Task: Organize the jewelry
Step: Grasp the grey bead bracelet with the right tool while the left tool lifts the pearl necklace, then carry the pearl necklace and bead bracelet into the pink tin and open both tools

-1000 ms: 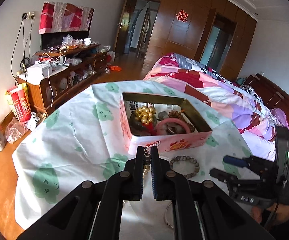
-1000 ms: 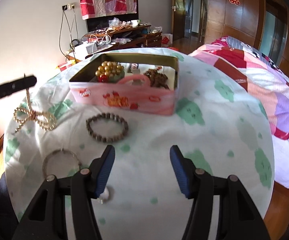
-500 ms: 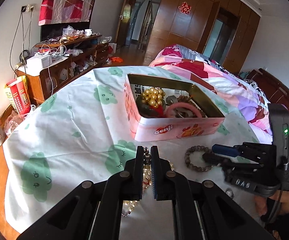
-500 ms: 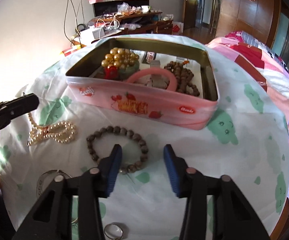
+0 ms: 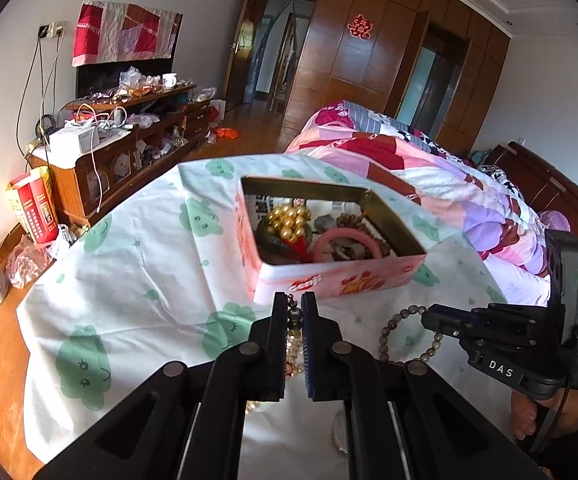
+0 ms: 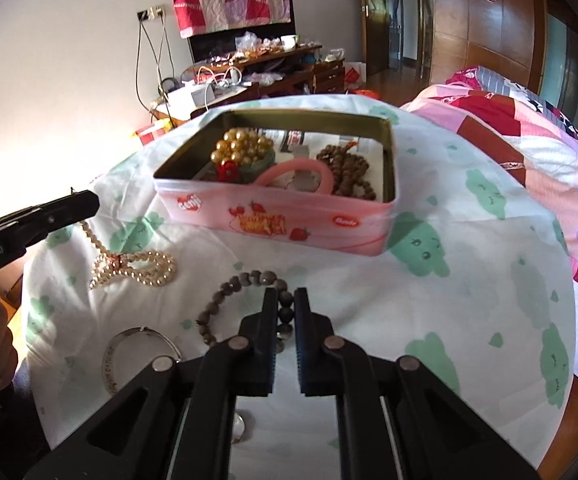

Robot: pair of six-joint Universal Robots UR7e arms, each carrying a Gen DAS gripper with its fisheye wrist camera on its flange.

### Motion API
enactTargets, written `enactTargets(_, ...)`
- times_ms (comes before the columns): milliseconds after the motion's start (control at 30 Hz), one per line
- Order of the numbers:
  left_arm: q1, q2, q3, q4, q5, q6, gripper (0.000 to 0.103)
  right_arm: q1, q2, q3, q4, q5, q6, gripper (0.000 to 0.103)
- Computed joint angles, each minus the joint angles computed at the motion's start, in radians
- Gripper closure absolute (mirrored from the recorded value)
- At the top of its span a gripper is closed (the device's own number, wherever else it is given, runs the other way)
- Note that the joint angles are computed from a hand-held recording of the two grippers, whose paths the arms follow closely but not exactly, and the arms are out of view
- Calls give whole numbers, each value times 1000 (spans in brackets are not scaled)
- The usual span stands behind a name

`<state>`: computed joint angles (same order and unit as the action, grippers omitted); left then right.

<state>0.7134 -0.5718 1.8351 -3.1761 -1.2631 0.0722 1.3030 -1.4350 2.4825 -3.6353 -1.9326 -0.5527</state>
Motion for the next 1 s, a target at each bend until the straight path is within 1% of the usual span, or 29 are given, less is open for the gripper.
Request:
enactTargets(300,-22,-7,-15,-7,-2,18,98,3,-36,3,-11,27,2,92)
enactTargets(700,-40,11,-70,3,12,72,98,27,-79,-24,-2,31,-21,92)
enactTargets(1000,-42,38,-137,22,9,104,98,29,-84,-63,8,40,-37,92)
